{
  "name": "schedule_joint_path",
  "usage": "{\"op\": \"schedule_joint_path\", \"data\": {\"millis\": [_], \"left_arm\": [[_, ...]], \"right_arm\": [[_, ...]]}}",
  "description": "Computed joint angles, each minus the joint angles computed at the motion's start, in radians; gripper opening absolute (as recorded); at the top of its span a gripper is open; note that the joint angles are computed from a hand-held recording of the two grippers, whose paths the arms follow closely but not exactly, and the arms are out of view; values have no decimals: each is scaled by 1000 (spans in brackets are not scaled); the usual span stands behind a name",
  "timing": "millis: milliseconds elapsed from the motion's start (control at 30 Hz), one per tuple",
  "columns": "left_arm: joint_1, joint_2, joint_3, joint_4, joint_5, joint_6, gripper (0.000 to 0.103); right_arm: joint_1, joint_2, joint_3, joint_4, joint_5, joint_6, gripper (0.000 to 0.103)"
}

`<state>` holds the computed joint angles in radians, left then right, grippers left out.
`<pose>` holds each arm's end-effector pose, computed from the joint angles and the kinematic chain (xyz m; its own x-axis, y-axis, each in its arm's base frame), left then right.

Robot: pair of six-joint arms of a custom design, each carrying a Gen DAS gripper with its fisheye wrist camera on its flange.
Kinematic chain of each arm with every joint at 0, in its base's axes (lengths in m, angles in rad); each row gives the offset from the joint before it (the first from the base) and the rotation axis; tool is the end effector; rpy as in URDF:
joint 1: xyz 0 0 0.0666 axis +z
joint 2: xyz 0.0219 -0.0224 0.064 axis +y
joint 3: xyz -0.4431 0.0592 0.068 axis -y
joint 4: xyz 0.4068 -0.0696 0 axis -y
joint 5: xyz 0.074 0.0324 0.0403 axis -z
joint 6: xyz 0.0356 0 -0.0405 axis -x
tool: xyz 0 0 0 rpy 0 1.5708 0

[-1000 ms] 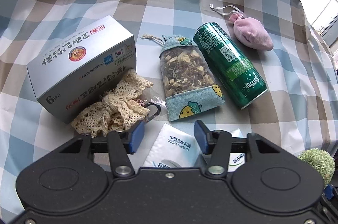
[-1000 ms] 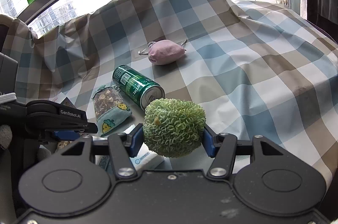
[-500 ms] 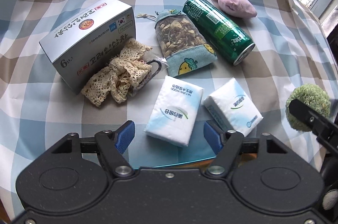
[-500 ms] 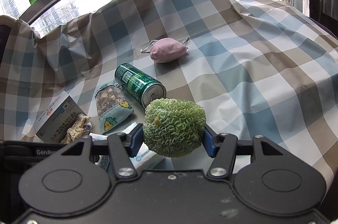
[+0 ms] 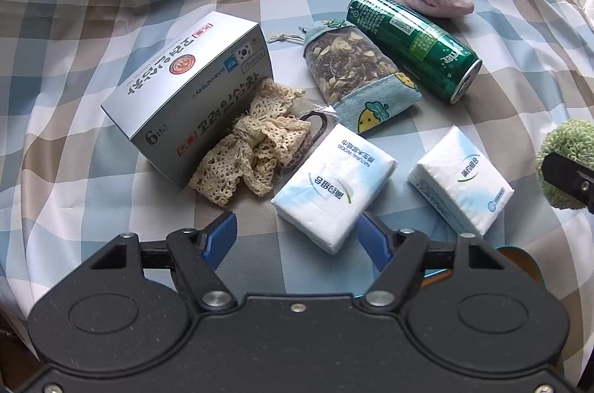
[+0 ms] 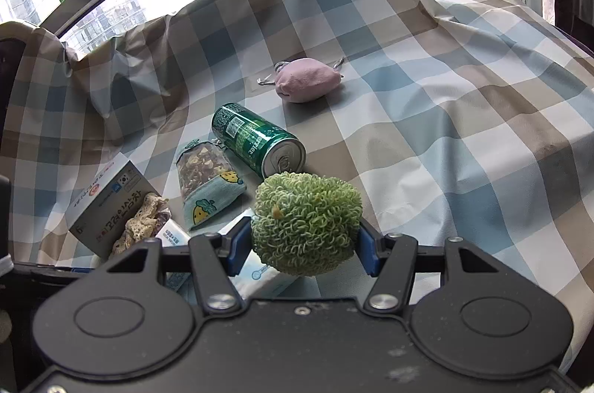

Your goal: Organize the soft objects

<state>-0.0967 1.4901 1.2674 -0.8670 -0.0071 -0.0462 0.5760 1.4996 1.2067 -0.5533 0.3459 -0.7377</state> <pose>0.4989 -0.0485 0.3906 -0.8771 0.1315 -0.4620 0.1339 0.9906 0.0277 0.4419 0.2721 0.3793 -0.6826 0.3112 -0.6613 0.1826 0.9487 0.2579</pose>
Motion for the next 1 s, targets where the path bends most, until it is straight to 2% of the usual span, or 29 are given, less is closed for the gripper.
{"op": "schedule_joint_path", "data": {"millis": [133, 267, 400, 467, 600, 733, 800, 1000], "left_arm": [[-4, 21, 7, -14, 21, 8, 68], [-3, 51, 4, -17, -17, 27, 69], [32, 77, 31, -44, -16, 99, 70], [43, 78, 37, -55, -29, 147, 66], [62, 50, 35, -66, 56, 218, 66], [61, 27, 38, -42, 108, 289, 68], [47, 30, 48, -21, 98, 320, 73], [12, 83, 87, 10, 50, 354, 73]], "right_arm": [[-1, 7, 5, 0, -11, 3, 57], [-2, 5, 4, 3, -14, 8, 57], [-6, 1, 1, 8, -15, 4, 57], [-7, 1, -1, 9, -17, 5, 57], [-10, 4, 1, 9, -23, 4, 57], [-13, 10, 3, 9, -29, 1, 57], [-14, 13, 5, 9, -31, 2, 57], [-11, 19, 10, 6, -23, 7, 57]]}}
